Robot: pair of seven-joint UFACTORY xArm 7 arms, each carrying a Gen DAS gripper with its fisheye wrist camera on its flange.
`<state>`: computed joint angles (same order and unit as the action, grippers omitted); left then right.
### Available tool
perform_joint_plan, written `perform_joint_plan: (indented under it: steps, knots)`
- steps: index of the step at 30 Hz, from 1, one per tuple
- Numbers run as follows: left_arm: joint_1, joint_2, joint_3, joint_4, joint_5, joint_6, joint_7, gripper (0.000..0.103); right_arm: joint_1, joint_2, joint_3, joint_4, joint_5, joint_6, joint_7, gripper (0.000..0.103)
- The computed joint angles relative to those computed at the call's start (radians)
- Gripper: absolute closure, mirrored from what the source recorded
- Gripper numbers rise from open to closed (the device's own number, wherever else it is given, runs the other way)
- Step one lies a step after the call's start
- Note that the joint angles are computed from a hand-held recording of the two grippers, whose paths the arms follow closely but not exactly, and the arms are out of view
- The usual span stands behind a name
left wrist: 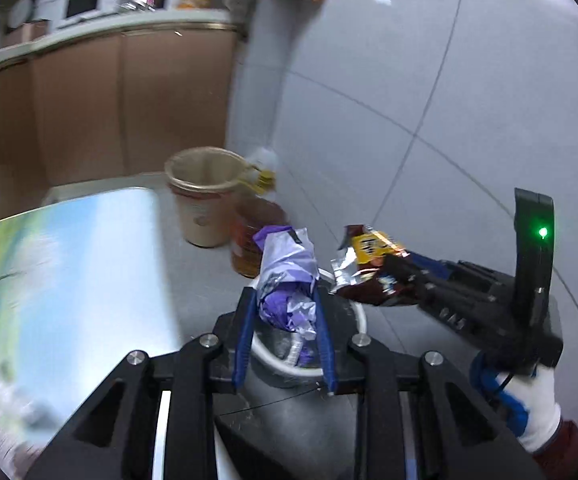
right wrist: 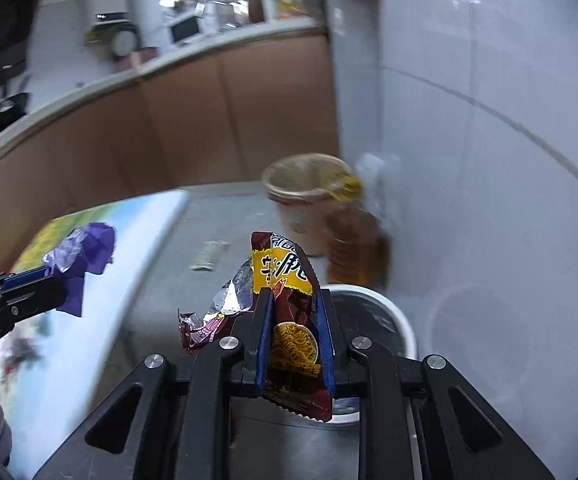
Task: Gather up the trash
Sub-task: 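Carry both items to the bin and open both tools to drop them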
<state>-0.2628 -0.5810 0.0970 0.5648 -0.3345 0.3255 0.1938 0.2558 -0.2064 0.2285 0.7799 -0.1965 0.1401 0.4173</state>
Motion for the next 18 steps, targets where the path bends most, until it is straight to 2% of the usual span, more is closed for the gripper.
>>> perform_joint_plan:
  steps: [4, 6, 7, 9, 11, 15, 18]
  knots:
    - [-0.089, 0.239, 0.036, 0.134, -0.091, -0.039, 0.053, 0.073, -0.072, 0.091, 0.017, 0.045, -0.108, -0.004, 0.088, 0.079]
    - [-0.098, 0.338, 0.034, 0.195, -0.154, -0.043, 0.085, 0.073, -0.069, 0.143, -0.002, 0.079, -0.141, -0.004, 0.115, 0.076]
    - [-0.101, 0.38, 0.035, 0.225, -0.192, -0.039, 0.106, 0.072, -0.073, 0.177, -0.009, 0.103, -0.2, -0.001, 0.164, 0.075]
    - [-0.097, 0.455, 0.034, 0.275, -0.262, -0.024, 0.146, 0.064, -0.057, 0.223, -0.036, 0.137, -0.266, 0.014, 0.216, 0.067]
    - [-0.077, 0.491, 0.02, 0.294, -0.306, -0.023, 0.168, 0.056, -0.032, 0.257, -0.068, 0.16, -0.314, 0.027, 0.261, 0.061]
    - [-0.033, 0.511, -0.016, 0.304, -0.38, -0.017, 0.209, 0.055, 0.013, 0.27, -0.124, 0.152, -0.373, 0.018, 0.32, 0.05]
    - [0.008, 0.488, -0.05, 0.284, -0.373, -0.02, 0.199, 0.055, 0.027, 0.274, -0.139, 0.146, -0.371, 0.008, 0.323, 0.048]
